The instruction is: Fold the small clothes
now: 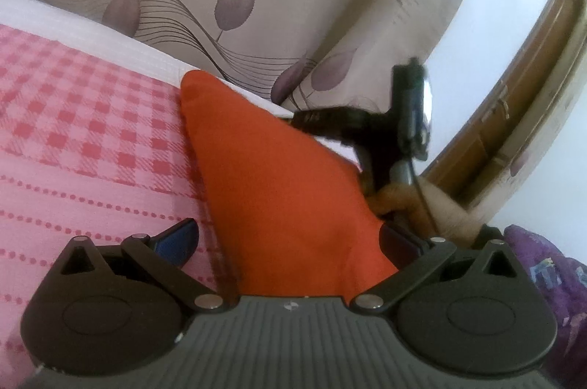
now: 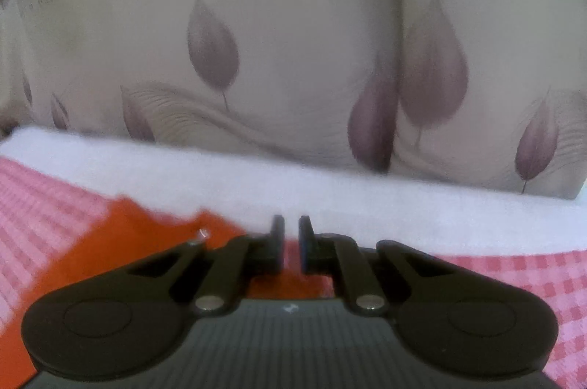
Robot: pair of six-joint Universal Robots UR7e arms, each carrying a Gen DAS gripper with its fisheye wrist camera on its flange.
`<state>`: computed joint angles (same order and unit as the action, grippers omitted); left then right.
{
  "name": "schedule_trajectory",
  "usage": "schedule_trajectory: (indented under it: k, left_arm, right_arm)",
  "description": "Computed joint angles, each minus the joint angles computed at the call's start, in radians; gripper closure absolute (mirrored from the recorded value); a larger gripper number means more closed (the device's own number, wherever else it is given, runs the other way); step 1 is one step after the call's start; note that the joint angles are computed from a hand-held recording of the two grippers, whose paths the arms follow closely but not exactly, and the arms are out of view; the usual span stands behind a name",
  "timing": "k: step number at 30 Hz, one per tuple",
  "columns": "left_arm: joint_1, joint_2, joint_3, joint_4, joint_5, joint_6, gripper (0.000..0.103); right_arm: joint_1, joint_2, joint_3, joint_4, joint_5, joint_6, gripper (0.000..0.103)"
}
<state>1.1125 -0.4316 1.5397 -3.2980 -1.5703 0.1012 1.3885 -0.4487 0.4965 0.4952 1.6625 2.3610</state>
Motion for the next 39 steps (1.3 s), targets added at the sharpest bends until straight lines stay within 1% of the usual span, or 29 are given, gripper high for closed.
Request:
schedule_trajectory:
  k: [1,2,3,5,6,7,8,11,15,16,17,18,19,20,21,22,23,24,26,27,29,31,33,34,35,36,37,38,39]
  left_arm:
    - [-0.002,-0.001,-0.001,0.005,0.006,0.007,0.0]
    - [-0.003,-0.001,0.0,0.006,0.008,0.011,0.0]
    - [-0.003,-0.001,-0.001,0.007,0.008,0.012,0.0]
    - [0.0,-0.001,-0.002,0.007,0.003,0.009,0.0]
    - [0.0,0.0,-0.002,0.007,0.001,0.008,0.0]
    - [-0.001,0.0,-0.002,0.006,0.002,0.008,0.0]
    - [-0.001,0.0,-0.002,0.006,0.004,0.009,0.0]
    - [-0.003,-0.002,0.003,-0.002,0.01,0.008,0.0]
    - [-0.006,-0.007,0.016,-0.016,0.015,0.026,0.0]
    - [-0.008,-0.007,0.017,-0.018,0.018,0.031,0.0]
    - [-0.009,-0.006,0.016,-0.016,0.021,0.035,0.0]
    - [-0.01,-0.005,0.013,-0.01,0.025,0.037,0.0]
    - [-0.01,-0.004,0.011,-0.006,0.03,0.035,0.0]
    - [-0.01,-0.003,0.01,-0.005,0.029,0.033,0.0]
    - [-0.008,-0.003,0.009,-0.005,0.026,0.031,0.0]
    - [-0.007,-0.004,0.009,-0.004,0.024,0.029,0.0]
    - [-0.007,-0.004,0.009,-0.002,0.023,0.028,0.0]
    - [-0.006,-0.004,0.009,-0.002,0.023,0.03,0.0]
    - [-0.007,-0.004,0.009,-0.001,0.026,0.033,0.0]
    - [-0.008,-0.005,0.01,-0.002,0.027,0.035,0.0]
    - [-0.008,-0.005,0.011,-0.004,0.028,0.035,0.0]
    - [-0.007,-0.006,0.012,-0.007,0.032,0.032,0.0]
    - [-0.009,-0.006,0.016,-0.017,0.038,0.03,0.0]
    - [-0.009,-0.008,0.017,-0.015,0.037,0.032,0.0]
    - [-0.009,-0.009,0.017,-0.01,0.036,0.036,0.0]
    - [-0.009,-0.011,0.018,-0.004,0.035,0.043,0.0]
    - [-0.011,-0.014,0.022,-0.005,0.041,0.048,0.0]
    - [-0.013,-0.015,0.025,-0.009,0.052,0.051,0.0]
    - [-0.016,-0.017,0.031,-0.018,0.065,0.053,0.0]
  right_arm:
    - [-0.006,0.004,-0.017,0.025,-0.019,0.022,0.095]
    - [-0.018,-0.02,0.007,0.026,-0.073,0.055,0.095]
    - [-0.029,-0.065,0.073,-0.011,-0.127,0.085,0.095]
    - [-0.052,-0.193,0.271,-0.143,-0.226,0.17,0.095]
    - [-0.067,-0.241,0.334,-0.16,-0.285,0.198,0.095]
    - [-0.079,-0.282,0.382,-0.148,-0.33,0.199,0.095]
    - [-0.084,-0.302,0.402,-0.112,-0.349,0.18,0.095]
    - [-0.085,-0.344,0.482,-0.032,-0.34,0.048,0.095]
    - [-0.069,-0.304,0.488,0.047,-0.259,-0.09,0.095]
    - [-0.065,-0.303,0.506,0.013,-0.224,-0.122,0.096]
    - [-0.059,-0.312,0.541,-0.064,-0.182,-0.145,0.096]
    - [-0.062,-0.316,0.557,-0.127,-0.17,-0.154,0.096]
    - [-0.053,-0.316,0.558,-0.183,-0.122,-0.138,0.096]
    - [-0.054,-0.303,0.53,-0.197,-0.091,-0.107,0.096]
    - [-0.064,-0.29,0.499,-0.169,-0.102,-0.043,0.096]
    - [-0.079,-0.286,0.476,-0.124,-0.154,0.013,0.096]
    - [-0.095,-0.303,0.494,-0.12,-0.209,0.056,0.095]
    - [-0.103,-0.335,0.542,-0.158,-0.235,0.057,0.093]
    - [-0.112,-0.427,0.692,-0.303,-0.263,0.047,0.093]
    - [-0.127,-0.47,0.753,-0.333,-0.317,0.063,0.093]
    - [-0.154,-0.524,0.838,-0.343,-0.428,0.073,0.093]
    - [-0.166,-0.568,0.93,-0.343,-0.478,0.005,0.093]
    - [-0.174,-0.587,0.998,-0.338,-0.475,-0.086,0.093]
    - [-0.169,-0.593,1.031,-0.346,-0.428,-0.128,0.093]
    - [-0.16,-0.591,1.06,-0.388,-0.345,-0.159,0.094]
    - [-0.165,-0.583,1.077,-0.424,-0.304,-0.164,0.094]
    - [-0.173,-0.584,1.082,-0.421,-0.305,-0.128,0.094]
    - [-0.189,-0.59,1.08,-0.395,-0.347,-0.083,0.094]
    - [-0.19,-0.591,1.061,-0.348,-0.352,-0.037,0.094]
